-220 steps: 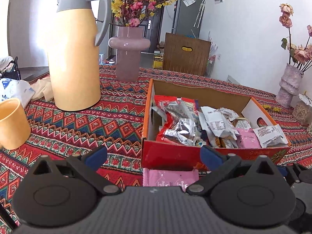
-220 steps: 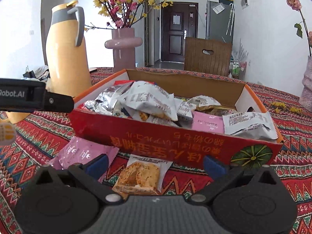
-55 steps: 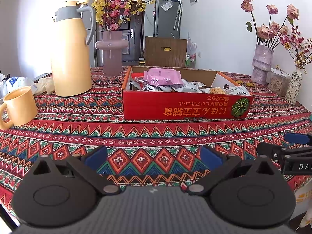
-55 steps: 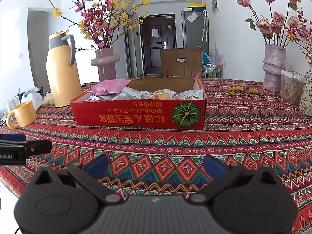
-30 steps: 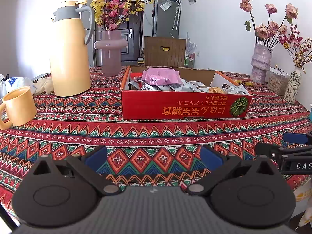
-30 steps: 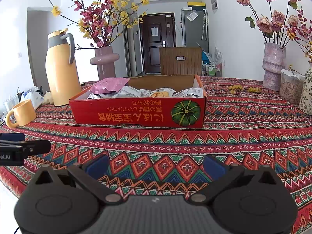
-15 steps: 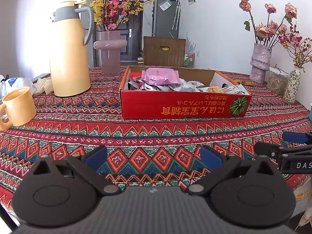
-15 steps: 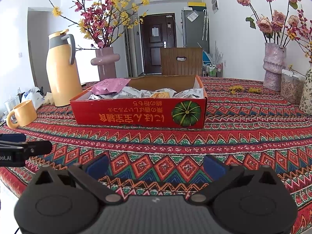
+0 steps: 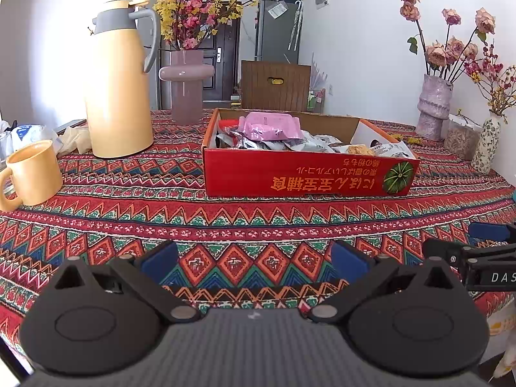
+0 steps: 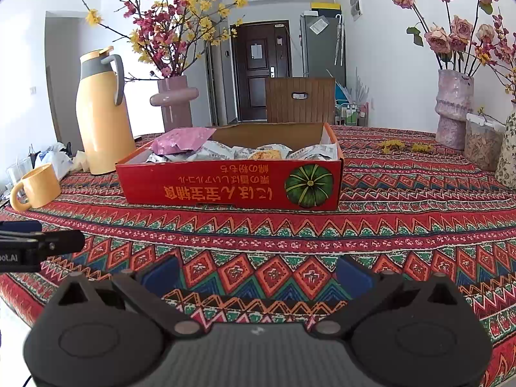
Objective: Organize snacks
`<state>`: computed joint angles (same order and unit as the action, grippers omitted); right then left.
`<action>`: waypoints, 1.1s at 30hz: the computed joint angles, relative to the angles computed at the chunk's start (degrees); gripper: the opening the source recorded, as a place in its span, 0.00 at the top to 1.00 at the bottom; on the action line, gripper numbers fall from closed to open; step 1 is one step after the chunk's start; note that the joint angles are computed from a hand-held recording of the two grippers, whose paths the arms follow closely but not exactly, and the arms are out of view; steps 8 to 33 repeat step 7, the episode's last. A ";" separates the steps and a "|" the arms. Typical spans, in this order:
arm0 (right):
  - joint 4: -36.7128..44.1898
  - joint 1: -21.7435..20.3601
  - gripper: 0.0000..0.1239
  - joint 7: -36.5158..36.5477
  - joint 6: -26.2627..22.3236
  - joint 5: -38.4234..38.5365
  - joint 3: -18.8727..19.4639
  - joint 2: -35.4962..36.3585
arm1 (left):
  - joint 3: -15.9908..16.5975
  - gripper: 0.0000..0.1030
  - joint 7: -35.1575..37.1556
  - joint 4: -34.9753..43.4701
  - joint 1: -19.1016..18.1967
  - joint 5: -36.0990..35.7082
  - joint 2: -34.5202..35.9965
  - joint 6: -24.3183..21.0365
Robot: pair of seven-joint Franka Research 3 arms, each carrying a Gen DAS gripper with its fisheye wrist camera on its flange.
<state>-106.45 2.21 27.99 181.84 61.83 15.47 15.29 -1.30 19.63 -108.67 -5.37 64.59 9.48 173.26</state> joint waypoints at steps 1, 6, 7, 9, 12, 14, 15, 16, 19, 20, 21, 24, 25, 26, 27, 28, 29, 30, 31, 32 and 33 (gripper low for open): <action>-0.03 -0.04 0.17 -0.04 0.01 0.03 0.05 -0.01 | 0.09 0.00 -0.33 0.03 -0.09 0.39 0.01 0.01; -0.03 -0.06 0.17 0.02 -0.01 -0.06 0.05 -0.01 | -0.23 0.00 0.90 -0.08 0.18 -1.25 0.15 0.11; -0.07 -0.07 0.17 0.03 -0.02 -0.08 0.05 -0.03 | -0.21 0.00 1.17 -0.11 0.18 -1.56 0.16 0.10; -0.07 -0.07 0.17 0.03 -0.02 -0.08 0.05 -0.03 | -0.21 0.00 1.17 -0.11 0.18 -1.56 0.16 0.10; -0.07 -0.07 0.17 0.03 -0.02 -0.08 0.05 -0.03 | -0.21 0.00 1.17 -0.11 0.18 -1.56 0.16 0.10; -0.07 -0.07 0.17 0.03 -0.02 -0.08 0.05 -0.03 | -0.21 0.00 1.17 -0.11 0.18 -1.56 0.16 0.10; -0.07 -0.07 0.17 0.03 -0.02 -0.08 0.05 -0.03 | -0.21 0.00 1.17 -0.11 0.18 -1.56 0.16 0.10; -0.07 -0.07 0.17 0.03 -0.02 -0.08 0.05 -0.03 | -0.21 0.00 1.17 -0.11 0.18 -1.56 0.16 0.10; -0.07 -0.07 0.17 0.03 -0.02 -0.08 0.05 -0.03 | -0.21 0.00 1.17 -0.11 0.18 -1.56 0.16 0.10; -0.07 -0.07 0.17 0.03 -0.02 -0.08 0.05 -0.03 | -0.21 0.00 1.17 -0.11 0.18 -1.56 0.16 0.10; -0.07 -0.07 0.17 0.03 -0.02 -0.08 0.05 -0.03 | -0.21 0.00 1.17 -0.11 0.18 -1.56 0.16 0.10; -0.07 -0.07 0.17 0.03 -0.02 -0.08 0.05 -0.03 | -0.21 0.00 1.17 -0.11 0.18 -1.56 0.16 0.10; -0.07 -0.07 0.17 0.03 -0.02 -0.08 0.05 -0.03 | -0.21 0.00 1.17 -0.11 0.18 -1.56 0.16 0.10; -0.07 -0.07 0.17 0.03 -0.02 -0.08 0.05 -0.03 | -0.21 0.00 1.17 -0.11 0.18 -1.56 0.16 0.10; -0.07 -0.07 0.17 0.03 -0.02 -0.08 0.05 -0.03 | -0.21 0.00 1.17 -0.11 0.18 -1.56 0.16 0.10; -0.07 -0.07 0.17 0.03 -0.02 -0.08 0.05 -0.03 | -0.21 0.00 1.17 -0.11 0.18 -1.56 0.16 0.10; -0.07 -0.07 0.17 0.03 -0.02 -0.08 0.05 -0.03 | -0.21 0.00 1.17 -0.11 0.18 -1.56 0.16 0.10; -0.07 -0.07 0.17 0.03 -0.02 -0.08 0.05 -0.03 | -0.21 0.00 1.17 -0.11 0.18 -1.56 0.16 0.10; -0.07 -0.07 0.17 0.03 -0.02 -0.08 0.05 -0.03 | -0.21 0.00 1.17 -0.11 0.18 -1.56 0.16 0.10; -0.07 -0.07 0.17 0.03 -0.02 -0.08 0.05 -0.03 | -0.21 0.00 1.17 -0.11 0.18 -1.56 0.16 0.10; -0.07 -0.07 0.17 0.03 -0.02 -0.08 0.05 -0.03 | -0.21 0.00 1.17 -0.11 0.18 -1.56 0.16 0.10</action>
